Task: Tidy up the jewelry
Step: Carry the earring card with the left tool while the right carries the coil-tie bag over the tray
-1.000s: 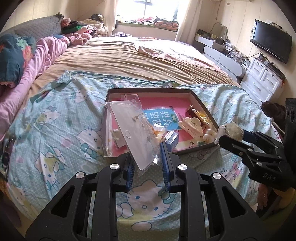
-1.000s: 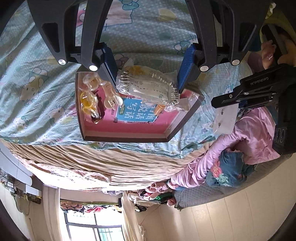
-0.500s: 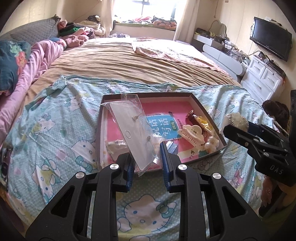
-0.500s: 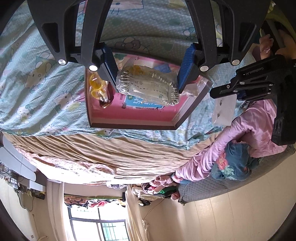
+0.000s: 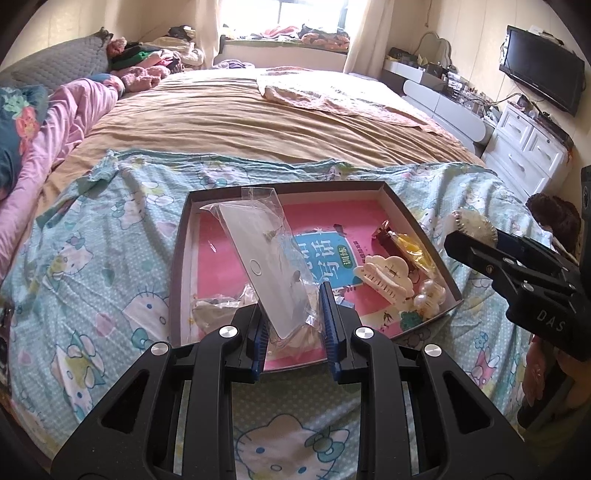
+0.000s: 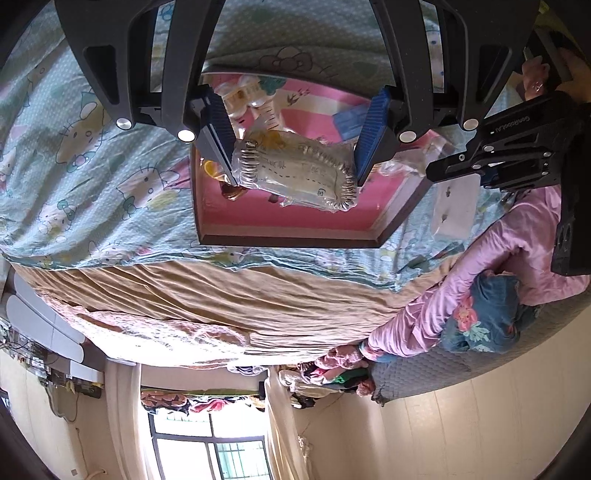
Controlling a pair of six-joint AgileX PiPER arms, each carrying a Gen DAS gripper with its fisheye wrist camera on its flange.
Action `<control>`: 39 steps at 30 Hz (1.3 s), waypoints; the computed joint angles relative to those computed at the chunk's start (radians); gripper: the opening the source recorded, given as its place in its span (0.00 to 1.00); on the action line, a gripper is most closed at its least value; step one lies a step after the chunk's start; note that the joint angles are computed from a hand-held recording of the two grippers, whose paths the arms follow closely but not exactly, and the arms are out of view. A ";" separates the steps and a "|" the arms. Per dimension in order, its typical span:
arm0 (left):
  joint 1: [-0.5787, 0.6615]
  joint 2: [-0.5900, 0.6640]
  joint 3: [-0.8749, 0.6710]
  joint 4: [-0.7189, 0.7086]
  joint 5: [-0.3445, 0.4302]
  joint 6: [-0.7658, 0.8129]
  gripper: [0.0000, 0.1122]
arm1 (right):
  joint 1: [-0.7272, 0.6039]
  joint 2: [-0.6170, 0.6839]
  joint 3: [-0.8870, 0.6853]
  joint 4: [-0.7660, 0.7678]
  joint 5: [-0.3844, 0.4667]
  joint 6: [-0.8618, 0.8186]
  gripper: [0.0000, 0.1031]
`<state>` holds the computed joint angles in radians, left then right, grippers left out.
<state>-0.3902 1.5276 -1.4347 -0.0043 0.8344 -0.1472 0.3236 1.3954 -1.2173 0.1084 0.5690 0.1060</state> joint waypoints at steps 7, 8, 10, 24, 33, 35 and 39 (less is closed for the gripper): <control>0.001 0.042 -0.007 0.007 -0.009 -0.009 0.16 | -0.026 0.052 -0.009 0.017 -0.011 -0.025 0.57; 0.004 0.047 -0.009 0.006 -0.010 -0.007 0.16 | -0.028 0.058 -0.007 0.017 -0.015 -0.026 0.57; 0.007 0.058 -0.009 0.009 -0.015 -0.008 0.16 | -0.029 0.070 -0.008 0.013 -0.018 -0.022 0.57; 0.030 0.111 -0.006 0.008 -0.034 -0.009 0.16 | -0.030 0.146 -0.009 0.010 -0.035 -0.016 0.57; 0.042 0.132 -0.008 0.004 -0.039 0.000 0.16 | -0.025 0.186 -0.033 0.010 -0.027 -0.016 0.57; 0.047 0.136 -0.007 -0.003 -0.040 0.005 0.16 | -0.022 0.196 -0.039 0.009 -0.025 -0.016 0.57; 0.056 0.146 -0.005 -0.013 -0.043 0.010 0.16 | -0.012 0.212 -0.046 0.005 -0.023 -0.010 0.57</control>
<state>-0.3339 1.6734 -1.4397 -0.0170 0.7917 -0.1375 0.3113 1.6073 -1.2634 0.1134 0.5460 0.0959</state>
